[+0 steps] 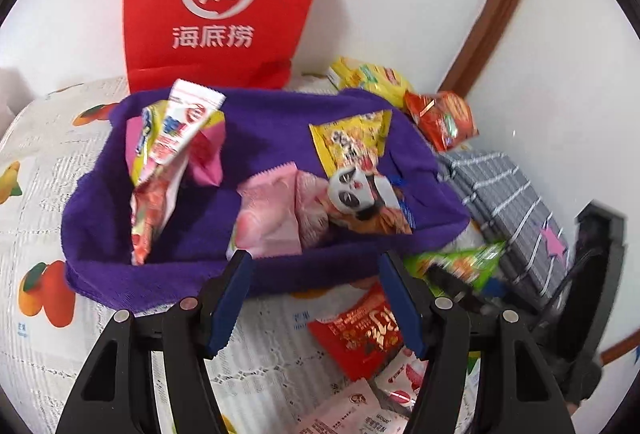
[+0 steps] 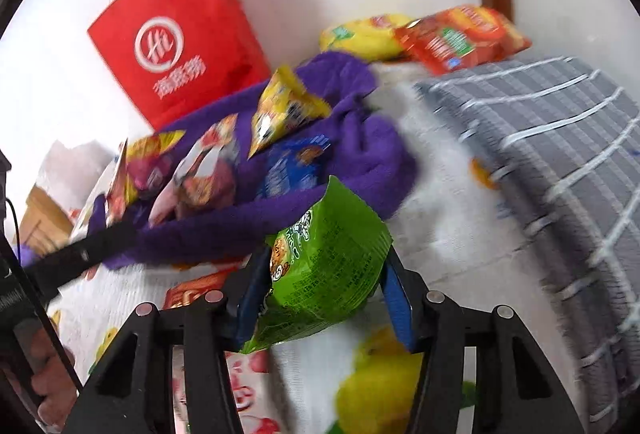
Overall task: Organize snacks
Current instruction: 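Grasp the green snack bag with the right tool, then grasp the red packet with the left tool while the right tool lifts the green bag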
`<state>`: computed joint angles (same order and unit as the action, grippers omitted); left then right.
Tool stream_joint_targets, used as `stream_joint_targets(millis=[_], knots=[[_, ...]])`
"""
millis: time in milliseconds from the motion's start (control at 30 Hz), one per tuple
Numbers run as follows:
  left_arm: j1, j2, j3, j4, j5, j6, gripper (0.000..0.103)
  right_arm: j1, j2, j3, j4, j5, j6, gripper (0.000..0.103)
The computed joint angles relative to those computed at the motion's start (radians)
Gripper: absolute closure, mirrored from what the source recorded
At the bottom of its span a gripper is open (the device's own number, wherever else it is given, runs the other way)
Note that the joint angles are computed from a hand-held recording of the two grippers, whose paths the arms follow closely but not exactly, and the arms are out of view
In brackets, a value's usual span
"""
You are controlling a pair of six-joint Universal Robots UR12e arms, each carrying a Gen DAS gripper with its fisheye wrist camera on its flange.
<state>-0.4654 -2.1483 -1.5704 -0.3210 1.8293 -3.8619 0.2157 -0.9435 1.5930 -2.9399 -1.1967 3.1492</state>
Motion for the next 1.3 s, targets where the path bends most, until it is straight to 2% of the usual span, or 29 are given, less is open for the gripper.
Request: stream_joint_targets(millis=[100, 200, 300, 400, 500, 600, 733, 867, 967, 1067, 1133, 1200, 1300], knots=[[-0.002, -0.009, 0.017, -0.038, -0.028, 0.013, 0.039, -0.011, -0.003, 0.015, -0.060, -0.026, 0.053, 0.049], [-0.003, -0.021, 0.032, -0.050, -0.070, 0.039, 0.039, -0.025, 0.001, 0.008, -0.036, 0.015, 0.096, 0.049], [-0.008, -0.034, 0.043, -0.046, -0.076, 0.057, 0.039, -0.021, 0.004, 0.003, -0.025, 0.002, 0.097, 0.049], [-0.007, -0.048, 0.048, -0.011, -0.108, 0.097, 0.039, -0.016, 0.004, 0.003, -0.024, -0.009, 0.082, 0.049], [-0.007, -0.055, 0.054, -0.013, -0.138, 0.141, 0.039, -0.015, 0.002, 0.008, -0.029, -0.013, 0.071, 0.049], [-0.006, -0.059, 0.062, -0.036, -0.170, 0.159, 0.039, -0.016, 0.003, 0.008, -0.025, -0.009, 0.072, 0.049], [-0.004, -0.061, 0.080, -0.108, -0.190, 0.206, 0.036, -0.021, 0.004, 0.005, -0.007, 0.011, 0.082, 0.049], [0.004, -0.050, 0.066, -0.110, -0.247, 0.233, 0.028, -0.030, 0.006, 0.003, -0.002, 0.041, 0.104, 0.049], [-0.007, -0.053, 0.078, -0.141, -0.211, 0.267, 0.028, -0.031, 0.007, 0.001, 0.002, 0.048, 0.113, 0.049], [-0.028, -0.064, 0.101, -0.179, -0.133, 0.302, 0.028, -0.031, 0.007, 0.002, -0.002, 0.045, 0.115, 0.049], [-0.038, -0.074, 0.118, -0.193, -0.092, 0.303, 0.028, -0.031, 0.007, 0.002, -0.003, 0.046, 0.117, 0.049], [-0.038, -0.075, 0.117, -0.187, -0.084, 0.284, 0.029, -0.031, 0.008, 0.001, -0.004, 0.045, 0.119, 0.049], [-0.039, -0.076, 0.117, -0.186, -0.051, 0.274, 0.043, -0.030, 0.009, 0.002, -0.009, 0.040, 0.118, 0.049]])
